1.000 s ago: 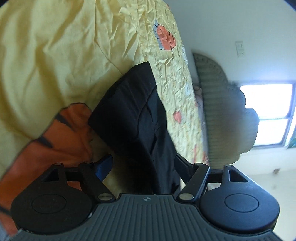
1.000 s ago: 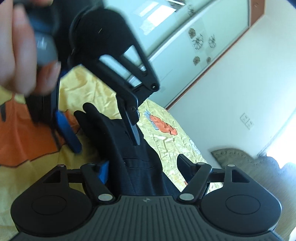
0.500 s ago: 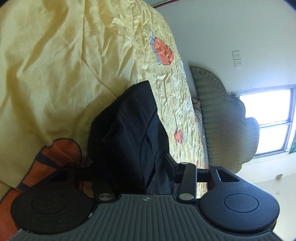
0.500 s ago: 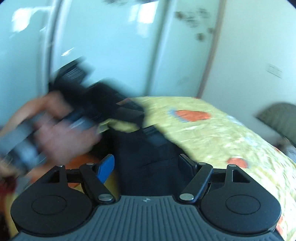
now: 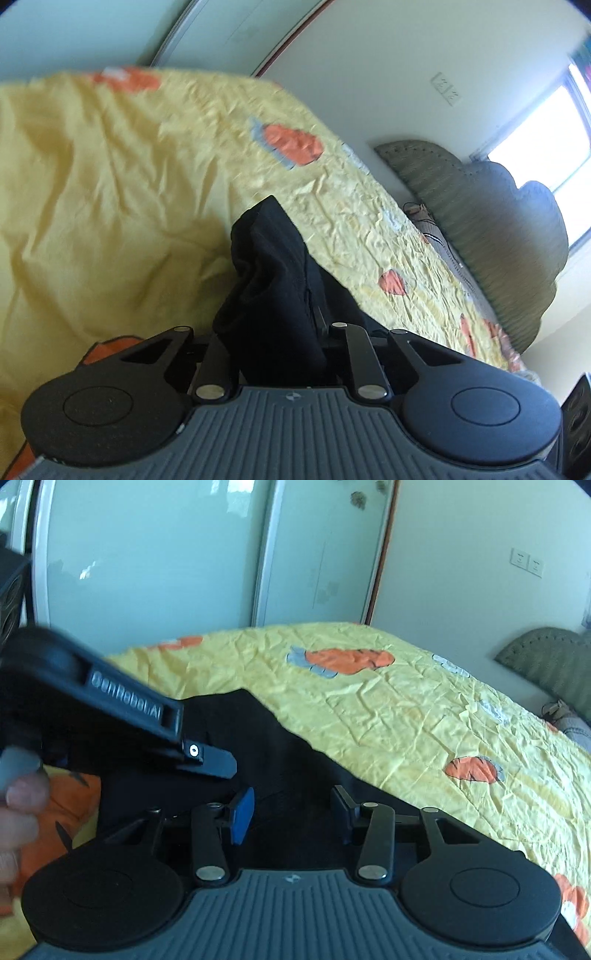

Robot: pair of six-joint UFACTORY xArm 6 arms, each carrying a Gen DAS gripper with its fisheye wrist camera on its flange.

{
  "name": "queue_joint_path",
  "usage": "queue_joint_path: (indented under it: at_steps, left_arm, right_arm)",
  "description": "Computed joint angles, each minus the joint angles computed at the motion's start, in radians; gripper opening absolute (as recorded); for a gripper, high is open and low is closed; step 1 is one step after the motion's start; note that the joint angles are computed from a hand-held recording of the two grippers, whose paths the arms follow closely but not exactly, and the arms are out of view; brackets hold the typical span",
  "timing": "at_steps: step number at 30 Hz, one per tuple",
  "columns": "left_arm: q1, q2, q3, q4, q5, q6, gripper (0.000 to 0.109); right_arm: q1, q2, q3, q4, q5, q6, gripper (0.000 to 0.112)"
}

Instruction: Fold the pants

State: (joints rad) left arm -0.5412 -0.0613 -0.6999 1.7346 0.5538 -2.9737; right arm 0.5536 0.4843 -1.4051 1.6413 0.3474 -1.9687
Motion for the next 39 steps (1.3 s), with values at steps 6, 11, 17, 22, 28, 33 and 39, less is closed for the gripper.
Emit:
queue_joint_path:
  at_steps: [6,11,17,22,28,33,39]
  left_arm:
    - [-0.158,0.024,-0.112,-0.221,0.232,0.353,0.018]
    - [-0.243,0.078,-0.229,-0.254,0.336,0.462,0.018]
    - [-0.321,0.203,-0.420,-0.264,0.412,0.583,0.018]
    - [-0.356,0.318,-0.578,-0.251,0.403,0.658,0.018]
    - [-0.394,0.486,-0.791,-0.259,0.402,0.773,0.018]
    - [-0.416,0.630,-0.972,-0.287,0.396,0.856,0.018]
    - [-0.419,0.768,-1.146,-0.321,0.358,0.947,0.018]
  right_arm:
    - [-0.078,-0.043,0.025,0.064,0.158,0.101,0.045]
    - [-0.167,-0.098,0.078,0.114,0.293,0.162,0.046]
    - [-0.244,-0.182,0.170,0.221,0.341,0.102,0.046]
    - [-0.318,-0.230,0.232,0.284,0.371,0.070,0.046]
    - [-0.402,-0.254,0.275,0.314,0.390,0.052,0.046]
    - [-0.454,-0.242,0.283,0.318,0.394,0.058,0.046]
    - [-0.505,-0.226,0.288,0.325,0.387,0.057,0.046]
